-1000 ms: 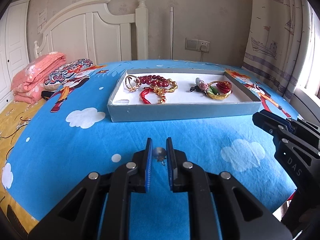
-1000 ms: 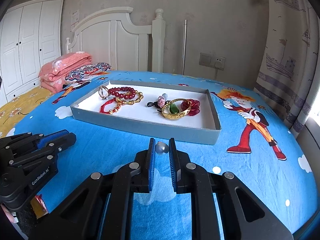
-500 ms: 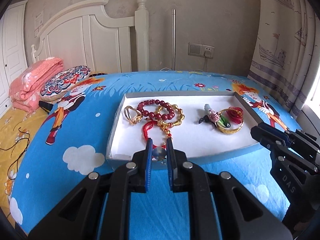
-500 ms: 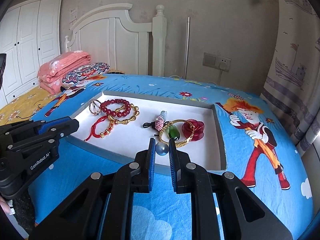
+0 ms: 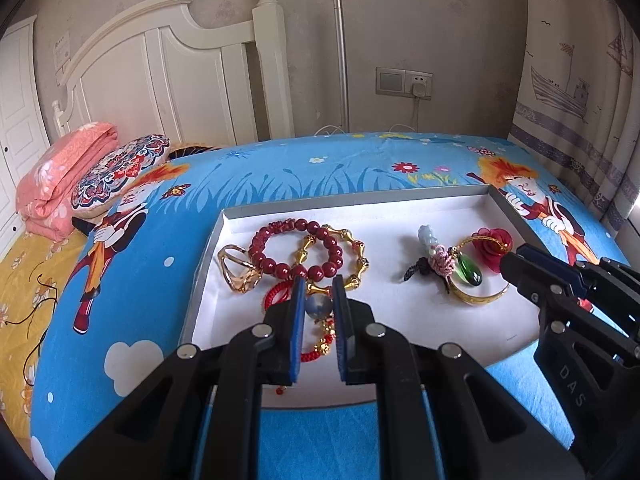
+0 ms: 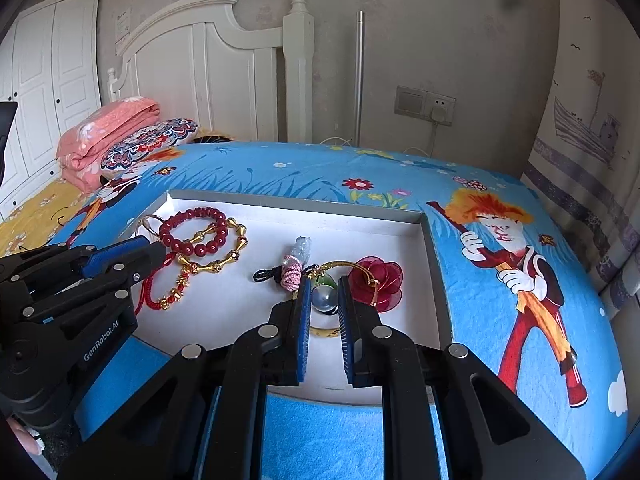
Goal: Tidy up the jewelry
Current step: 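Carry the pearl into the tray and open both grippers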
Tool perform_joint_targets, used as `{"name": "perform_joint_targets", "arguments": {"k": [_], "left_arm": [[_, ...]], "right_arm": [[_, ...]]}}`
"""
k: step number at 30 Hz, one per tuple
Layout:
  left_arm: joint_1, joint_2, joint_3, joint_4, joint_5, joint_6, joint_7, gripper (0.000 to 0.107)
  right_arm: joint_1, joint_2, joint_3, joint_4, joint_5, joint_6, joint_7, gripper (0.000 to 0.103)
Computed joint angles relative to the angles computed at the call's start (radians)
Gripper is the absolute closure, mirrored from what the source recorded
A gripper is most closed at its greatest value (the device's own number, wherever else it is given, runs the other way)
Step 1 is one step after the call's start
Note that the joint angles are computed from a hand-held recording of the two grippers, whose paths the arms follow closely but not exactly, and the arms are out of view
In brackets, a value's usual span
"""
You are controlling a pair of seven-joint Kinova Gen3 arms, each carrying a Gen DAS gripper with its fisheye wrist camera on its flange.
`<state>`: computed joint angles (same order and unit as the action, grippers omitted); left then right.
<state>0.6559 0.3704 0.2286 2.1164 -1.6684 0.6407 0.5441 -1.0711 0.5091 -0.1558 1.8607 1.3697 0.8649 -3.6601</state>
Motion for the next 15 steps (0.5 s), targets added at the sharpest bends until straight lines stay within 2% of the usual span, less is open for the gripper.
{"name": "perform_joint_targets", "arguments": {"k": [5,15], "left_arm": [[-0.009,0.017,-0.013,-0.019,0.022,-0.015,-0.013,0.094],[-0.020,0.010,-0.028,-0.021,0.040,-0.037,-0.031,0.094]], "right_arm": [[0.022,0.013,0.008,-0.030,-0.030,-0.024,0.044,0.088],[0.010,0.038,0.043,-0.087,-0.094,-0.043,0.122,0.087]]}}
